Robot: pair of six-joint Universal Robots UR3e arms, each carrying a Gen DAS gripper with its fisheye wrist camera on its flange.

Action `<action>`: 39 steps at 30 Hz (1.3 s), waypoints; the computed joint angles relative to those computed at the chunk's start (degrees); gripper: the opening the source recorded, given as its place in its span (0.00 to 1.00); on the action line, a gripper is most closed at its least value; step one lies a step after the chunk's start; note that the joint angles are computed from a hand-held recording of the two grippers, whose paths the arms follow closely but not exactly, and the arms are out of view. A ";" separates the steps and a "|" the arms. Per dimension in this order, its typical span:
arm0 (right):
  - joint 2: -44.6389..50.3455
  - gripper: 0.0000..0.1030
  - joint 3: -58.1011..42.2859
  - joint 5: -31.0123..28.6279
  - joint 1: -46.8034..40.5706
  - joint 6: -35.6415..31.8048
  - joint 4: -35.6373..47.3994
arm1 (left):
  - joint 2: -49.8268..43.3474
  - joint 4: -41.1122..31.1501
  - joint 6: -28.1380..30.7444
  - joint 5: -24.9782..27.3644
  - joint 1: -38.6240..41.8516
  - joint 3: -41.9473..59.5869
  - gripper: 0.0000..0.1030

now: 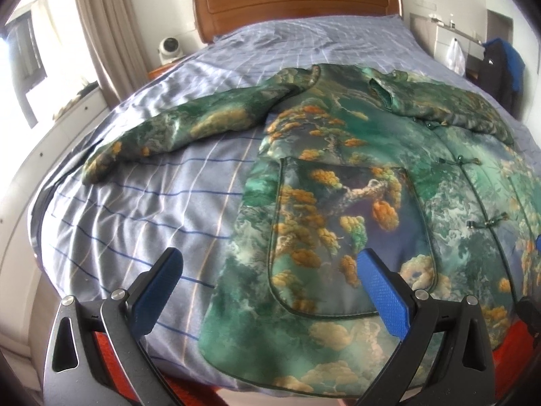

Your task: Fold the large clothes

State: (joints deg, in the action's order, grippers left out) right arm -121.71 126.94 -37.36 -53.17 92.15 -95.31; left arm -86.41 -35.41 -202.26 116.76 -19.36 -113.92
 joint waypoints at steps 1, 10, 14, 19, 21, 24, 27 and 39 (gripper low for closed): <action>-0.13 0.82 0.02 0.15 -0.09 -0.17 0.17 | 0.06 -0.09 0.08 -0.03 0.16 0.04 1.00; -0.15 0.82 -0.29 -0.07 -0.20 -0.32 0.66 | 0.54 -0.90 1.08 -2.70 4.14 -0.53 1.00; -0.03 0.82 -0.35 -0.04 -0.15 -0.12 0.41 | 1.07 -0.64 3.44 -3.96 7.12 -1.13 1.00; 0.26 0.82 -0.70 0.07 -0.31 -0.35 0.95 | 0.81 -1.85 7.92 -6.46 13.75 -1.10 1.00; 0.30 0.82 -1.13 0.72 -0.88 -0.95 1.80 | 1.71 -2.11 9.02 -9.50 18.38 -1.69 1.00; 0.67 0.82 -1.37 1.00 -1.09 -0.58 1.75 | 4.45 -1.62 9.25 -16.59 27.62 -2.93 0.99; 1.31 0.82 -0.85 0.07 -0.04 1.35 -0.91 | 7.41 0.27 8.17 -28.82 41.08 -4.52 0.99; -2.73 0.82 1.59 -1.69 0.90 0.24 -1.42 | -15.46 20.12 -12.63 -58.12 71.13 -1.25 0.92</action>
